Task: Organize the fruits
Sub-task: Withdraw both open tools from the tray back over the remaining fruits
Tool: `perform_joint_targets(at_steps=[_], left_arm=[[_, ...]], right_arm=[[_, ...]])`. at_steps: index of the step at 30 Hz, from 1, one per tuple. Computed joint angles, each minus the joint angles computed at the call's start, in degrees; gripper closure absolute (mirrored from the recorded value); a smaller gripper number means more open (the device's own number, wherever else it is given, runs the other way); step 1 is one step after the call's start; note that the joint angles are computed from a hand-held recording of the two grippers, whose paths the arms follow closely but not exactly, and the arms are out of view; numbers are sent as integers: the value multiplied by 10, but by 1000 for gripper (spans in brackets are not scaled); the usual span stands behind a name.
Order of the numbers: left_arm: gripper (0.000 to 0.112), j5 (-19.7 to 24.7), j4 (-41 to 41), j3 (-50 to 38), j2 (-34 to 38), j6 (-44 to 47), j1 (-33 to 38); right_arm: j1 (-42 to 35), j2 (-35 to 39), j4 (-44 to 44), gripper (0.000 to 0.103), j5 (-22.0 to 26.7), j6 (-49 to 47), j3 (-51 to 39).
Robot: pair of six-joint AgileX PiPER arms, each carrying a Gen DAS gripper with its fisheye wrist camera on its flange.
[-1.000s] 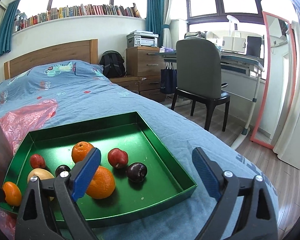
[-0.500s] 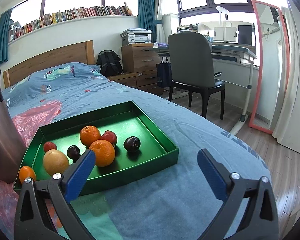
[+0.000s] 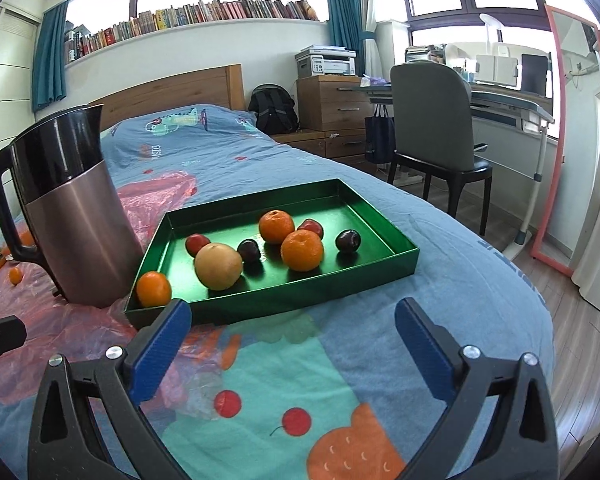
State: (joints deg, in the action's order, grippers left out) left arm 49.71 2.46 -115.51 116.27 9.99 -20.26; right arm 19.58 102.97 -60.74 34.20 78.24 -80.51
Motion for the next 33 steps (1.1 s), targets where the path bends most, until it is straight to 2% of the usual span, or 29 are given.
perform_joint_targets(at_steps=[6,16,24,33], left_arm=[[55,-33,-16,87,-55,5,50],[55,-59,-65,147,-81,28,147],[55,-79,-120,197,-94,77,216],[55,-99,-164,219,-88,111,302]], right_arm=[[40,-13,42,0,26,-39,1],[95,8,176,0,27,-171,-42],[143,64,252,0,74,-264,-143],[205,168,333,0,156,-395,-323]])
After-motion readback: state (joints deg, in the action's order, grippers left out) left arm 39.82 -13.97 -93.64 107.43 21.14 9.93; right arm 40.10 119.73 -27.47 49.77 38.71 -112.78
